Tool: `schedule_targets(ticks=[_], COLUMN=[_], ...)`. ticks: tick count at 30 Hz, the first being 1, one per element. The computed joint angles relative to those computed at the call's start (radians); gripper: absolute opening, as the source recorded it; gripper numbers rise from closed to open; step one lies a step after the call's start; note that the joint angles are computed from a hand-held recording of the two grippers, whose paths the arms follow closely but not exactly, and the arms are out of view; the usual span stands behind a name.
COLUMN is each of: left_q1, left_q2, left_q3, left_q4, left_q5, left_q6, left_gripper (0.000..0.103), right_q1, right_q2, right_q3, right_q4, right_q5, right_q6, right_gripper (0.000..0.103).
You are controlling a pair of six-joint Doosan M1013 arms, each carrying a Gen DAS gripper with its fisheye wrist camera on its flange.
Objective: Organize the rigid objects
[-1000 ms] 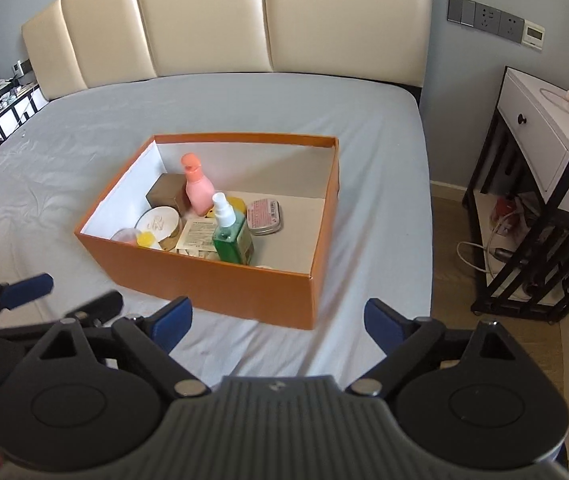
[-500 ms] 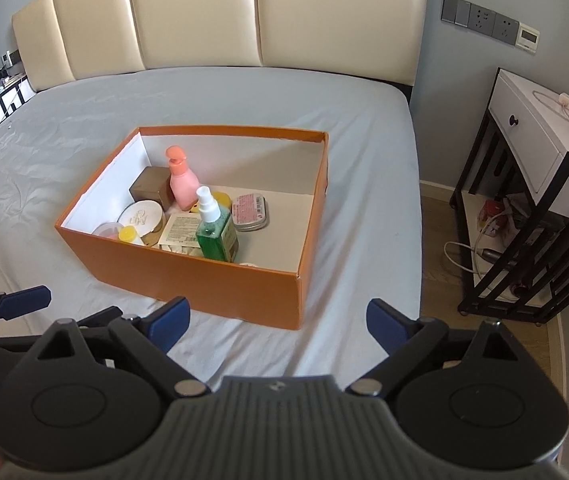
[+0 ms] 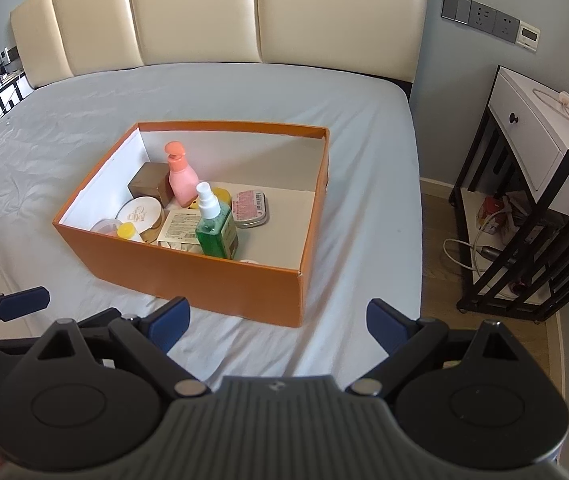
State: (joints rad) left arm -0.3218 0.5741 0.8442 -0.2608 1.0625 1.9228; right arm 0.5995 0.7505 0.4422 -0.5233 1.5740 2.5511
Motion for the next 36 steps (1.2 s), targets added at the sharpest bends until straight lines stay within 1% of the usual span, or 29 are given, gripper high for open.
schedule_targets(ticks=[16,36], left_q1=[-0.006,-0.005], left_q2=[-0.01,-0.006], left_q3=[0.015,0.008], left_q4=[-0.001,-0.001], left_q5=[-0.003,0.009], left_q6=[0.007,0.005], left_gripper=[0.096,0.096], right_q1=[0.005,0.008], right_q2=[0.003,0.012], right_q3=[-0.006,-0.024], right_q4=[-0.016,-0.024], right_q5=[0.002,0.012], right_q6=[0.002,-0.009], right_gripper=[0.094,0.094])
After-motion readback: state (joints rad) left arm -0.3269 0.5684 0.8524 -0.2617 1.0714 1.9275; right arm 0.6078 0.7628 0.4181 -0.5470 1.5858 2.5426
